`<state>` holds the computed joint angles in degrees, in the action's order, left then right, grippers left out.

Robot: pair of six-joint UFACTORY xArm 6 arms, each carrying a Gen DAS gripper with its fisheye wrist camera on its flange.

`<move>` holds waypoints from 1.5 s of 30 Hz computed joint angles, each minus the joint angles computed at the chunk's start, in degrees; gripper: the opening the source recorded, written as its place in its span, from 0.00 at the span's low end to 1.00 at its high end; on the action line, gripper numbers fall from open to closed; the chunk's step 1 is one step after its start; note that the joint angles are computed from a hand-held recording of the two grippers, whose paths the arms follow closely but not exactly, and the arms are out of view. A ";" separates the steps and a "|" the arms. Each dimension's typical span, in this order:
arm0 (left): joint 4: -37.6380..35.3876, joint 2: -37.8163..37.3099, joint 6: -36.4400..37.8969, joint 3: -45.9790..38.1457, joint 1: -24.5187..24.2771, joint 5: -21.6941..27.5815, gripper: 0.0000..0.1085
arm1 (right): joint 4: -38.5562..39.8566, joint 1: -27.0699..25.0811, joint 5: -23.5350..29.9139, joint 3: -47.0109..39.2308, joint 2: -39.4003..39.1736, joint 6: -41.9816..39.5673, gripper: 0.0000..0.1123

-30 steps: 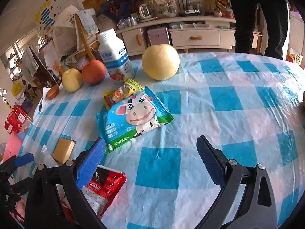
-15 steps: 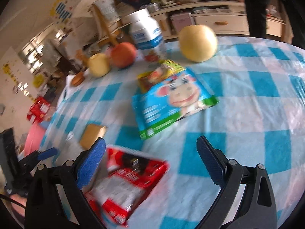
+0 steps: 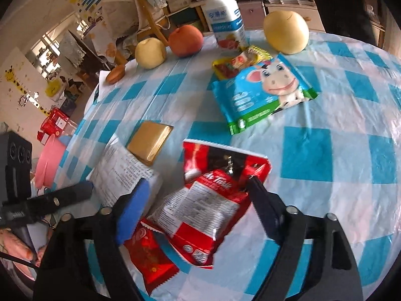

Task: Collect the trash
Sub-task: 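Lower both tools toward the white wipes package and red snack bag, then grasp the white wipes package with the left tool while the right tool grasps the red snack bag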

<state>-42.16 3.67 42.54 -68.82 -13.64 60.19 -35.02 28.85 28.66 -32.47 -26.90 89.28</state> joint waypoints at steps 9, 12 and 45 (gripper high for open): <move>2.87 1.03 -0.95 1.11 -7.51 -13.39 0.87 | -2.95 3.04 11.41 -3.95 2.02 -0.31 0.72; 7.10 0.99 -1.72 2.15 -10.08 -18.22 0.87 | -3.25 3.36 13.95 -3.81 1.35 -0.69 0.72; 33.39 1.82 -23.26 3.51 -15.82 -25.59 0.90 | -2.17 4.16 18.71 -4.41 1.85 -5.40 0.78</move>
